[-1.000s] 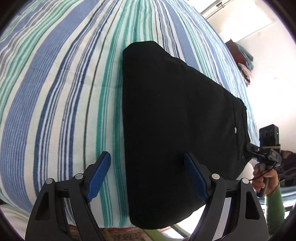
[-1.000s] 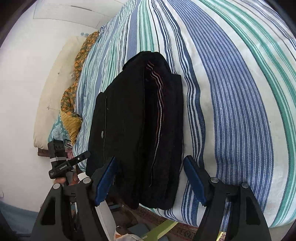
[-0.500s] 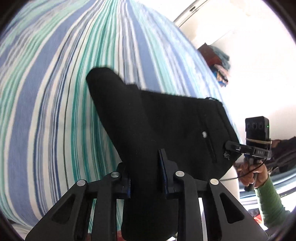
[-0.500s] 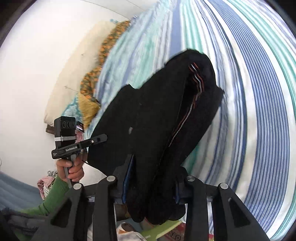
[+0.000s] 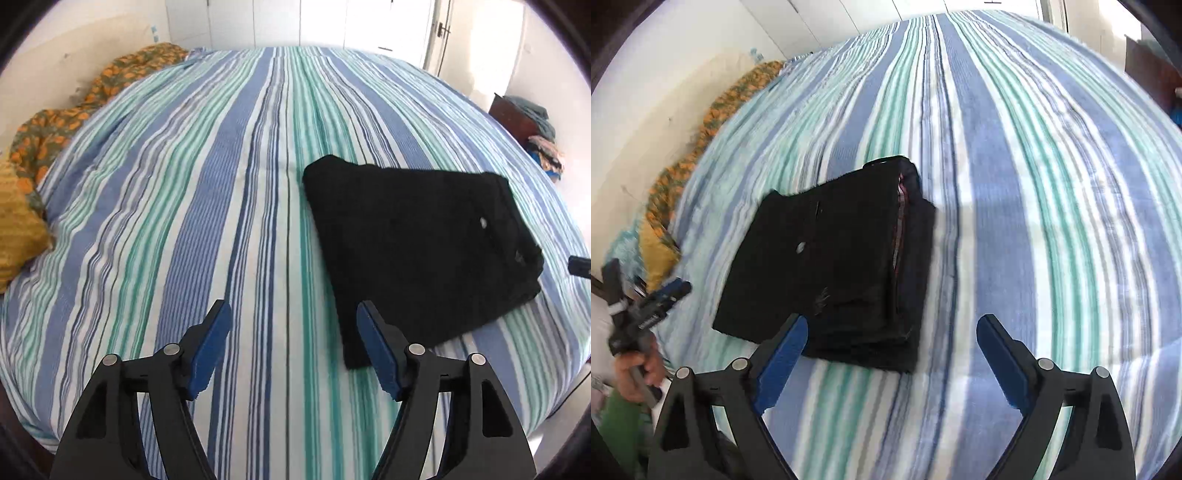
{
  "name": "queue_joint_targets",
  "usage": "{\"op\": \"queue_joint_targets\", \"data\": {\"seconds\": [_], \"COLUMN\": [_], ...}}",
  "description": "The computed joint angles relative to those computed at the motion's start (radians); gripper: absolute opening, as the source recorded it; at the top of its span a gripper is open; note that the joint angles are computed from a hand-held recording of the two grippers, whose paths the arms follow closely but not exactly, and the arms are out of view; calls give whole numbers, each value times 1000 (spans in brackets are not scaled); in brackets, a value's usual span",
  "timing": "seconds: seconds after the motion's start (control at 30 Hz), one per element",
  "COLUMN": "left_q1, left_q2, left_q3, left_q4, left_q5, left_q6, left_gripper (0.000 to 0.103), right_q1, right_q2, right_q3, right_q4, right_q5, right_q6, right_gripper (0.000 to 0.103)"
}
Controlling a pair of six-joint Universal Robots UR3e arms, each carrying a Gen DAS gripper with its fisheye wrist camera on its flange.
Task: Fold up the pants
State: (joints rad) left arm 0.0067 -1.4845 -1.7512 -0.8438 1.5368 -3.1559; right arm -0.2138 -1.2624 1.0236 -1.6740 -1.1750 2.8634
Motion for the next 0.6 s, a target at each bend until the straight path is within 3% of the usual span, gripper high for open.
{"op": "queue_joint_targets", "data": {"seconds": [0.1, 0.17, 0.2, 0.27, 0.33, 0.43, 0.6], "left_q1": [-81, -194, -252, -333, -341, -354, -345], "left_q2": [190, 225, 226, 187, 199, 209, 191], "left_q3": [-222, -264, -245, -163, -146, -59, 102], "left_q4": [100, 121, 77, -39, -80, -195, -347], "left_q5": [141, 281, 339, 416, 423, 398, 377], "left_q6": [-47, -120, -166, -240, -247, -297, -315], "left_gripper": [96, 100, 100, 100, 100, 100, 99], "right_q1": [-67, -126, -164, -285, -287, -207, 35], "right_q2": [-271, -467, -566, -741, -837, -905, -823], "right_q3": [314, 524, 626, 721, 762, 789, 703], "right_q4": [-57, -91, -108, -7, 27, -1, -122], "right_q5": [-43, -29, -4, 49, 51, 21, -123], "right_q6": [-122, -167, -189, -293, -283, -167, 43], "right_gripper": [103, 103, 103, 103, 103, 103, 103]}}
